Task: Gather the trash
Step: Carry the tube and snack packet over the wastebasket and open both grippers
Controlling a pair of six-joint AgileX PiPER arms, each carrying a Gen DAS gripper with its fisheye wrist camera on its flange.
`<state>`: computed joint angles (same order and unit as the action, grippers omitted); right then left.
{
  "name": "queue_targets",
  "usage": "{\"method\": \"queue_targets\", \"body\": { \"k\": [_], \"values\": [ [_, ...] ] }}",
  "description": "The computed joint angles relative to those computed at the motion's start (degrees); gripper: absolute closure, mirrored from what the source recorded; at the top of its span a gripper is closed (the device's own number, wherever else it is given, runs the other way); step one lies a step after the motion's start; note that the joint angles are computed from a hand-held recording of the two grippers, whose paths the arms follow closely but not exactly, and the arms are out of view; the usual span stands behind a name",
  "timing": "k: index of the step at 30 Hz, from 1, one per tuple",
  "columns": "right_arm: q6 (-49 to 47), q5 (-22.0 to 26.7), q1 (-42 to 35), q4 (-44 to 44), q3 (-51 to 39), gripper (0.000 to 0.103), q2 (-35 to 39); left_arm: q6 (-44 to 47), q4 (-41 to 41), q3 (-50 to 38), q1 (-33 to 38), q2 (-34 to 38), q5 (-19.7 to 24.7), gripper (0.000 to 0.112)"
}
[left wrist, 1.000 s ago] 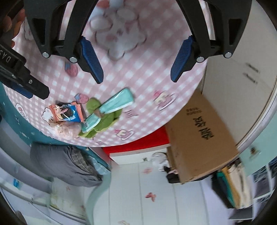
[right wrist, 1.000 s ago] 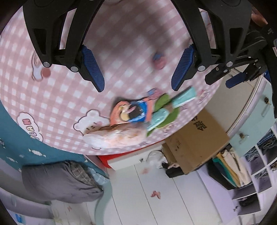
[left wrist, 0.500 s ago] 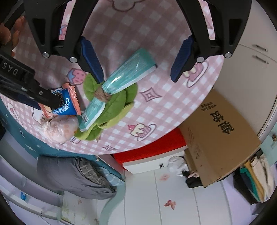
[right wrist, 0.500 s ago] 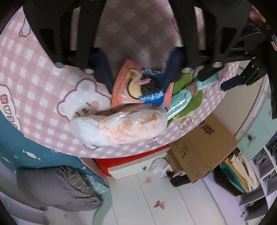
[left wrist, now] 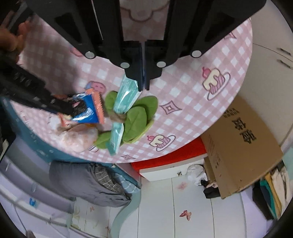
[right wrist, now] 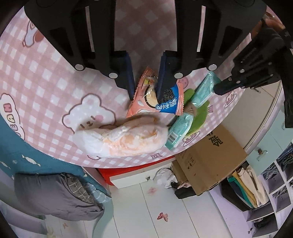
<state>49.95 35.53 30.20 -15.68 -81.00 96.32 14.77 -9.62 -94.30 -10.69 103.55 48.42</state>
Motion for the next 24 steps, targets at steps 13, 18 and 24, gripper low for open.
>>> {"method": "queue_targets", "body": {
  "k": [13,18,24],
  "values": [
    [10.0,2.0,7.7,-7.6,5.6,0.08,-6.3,9.2,-8.1,15.9,2.7,-13.7,-0.5,0.112],
    [13.0,4.3,10.1,-11.2,6.5,0.08,-7.8,7.8,-5.1,19.9,2.1,-16.7,-1.8,0.11],
    [13.9,3.8,10.4,-11.5,8.3,0.08,-8.4,3.6,-0.8,18.6,-0.8,-14.0,-3.0,0.081]
  ]
}}
